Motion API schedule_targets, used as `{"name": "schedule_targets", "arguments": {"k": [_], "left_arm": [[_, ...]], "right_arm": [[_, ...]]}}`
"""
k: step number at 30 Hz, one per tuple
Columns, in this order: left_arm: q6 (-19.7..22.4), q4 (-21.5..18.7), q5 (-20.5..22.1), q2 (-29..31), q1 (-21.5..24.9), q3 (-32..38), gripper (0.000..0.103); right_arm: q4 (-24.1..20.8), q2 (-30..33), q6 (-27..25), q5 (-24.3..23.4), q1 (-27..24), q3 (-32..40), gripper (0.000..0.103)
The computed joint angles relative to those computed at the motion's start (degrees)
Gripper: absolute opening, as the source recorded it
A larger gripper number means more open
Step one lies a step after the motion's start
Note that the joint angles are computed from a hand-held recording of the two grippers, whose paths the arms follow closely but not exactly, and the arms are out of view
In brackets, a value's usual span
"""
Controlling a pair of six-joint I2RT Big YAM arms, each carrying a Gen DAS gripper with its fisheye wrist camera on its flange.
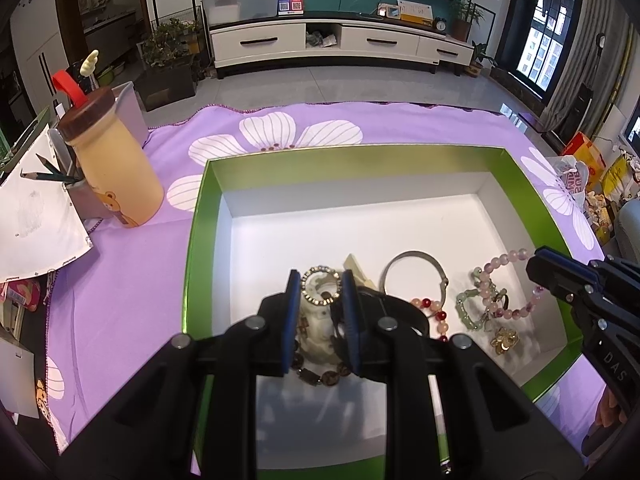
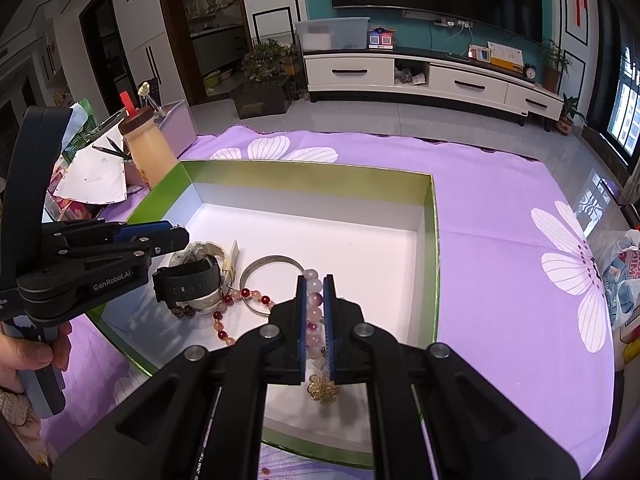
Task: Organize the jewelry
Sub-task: 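Lower pendant ring and pink bracelet into the green box and open both tools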
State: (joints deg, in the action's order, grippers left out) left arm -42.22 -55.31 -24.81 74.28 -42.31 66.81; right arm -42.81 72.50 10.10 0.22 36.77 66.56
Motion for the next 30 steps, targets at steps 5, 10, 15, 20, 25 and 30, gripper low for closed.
{"name": "schedule_targets", "arguments": {"k": [5,10,15,20,25,30], "left_arm": [[0.0,-0.2,0.1,0.1,0.0,0.0,0.02],[0.0,-0.2,0.1,0.1,0.0,-0.1,0.02],[0.0,-0.3,0.0,0.1,-0.2,-0.2,0.02],[-0.1,-0.3,0.0,0.2,-0.2,-0.2,0.021],[-0.1,-0.3,0.1,0.2,-0.3,-0.3,0.021],[-0.1,-0.6,-0.1,0.4,-0.5,-0.3,0.021]], "right_arm": [[-0.4,0.2,0.1,0.0,-0.2,0.1,0.007],[-0.7,0.3,0.0,0.2,-0.2,0.3,0.007],[-0.9,0.7,0.2,0.5,-0.1,0.4,0.007],[-1.0,0.8,0.2,0.6,0.0,0.4,0.007],[-1.0,0.9,0.3,0.6,0.1,0.4,0.007],[-1.4,1.1,0.2,0.6,0.2,0.5,0.007]]}}
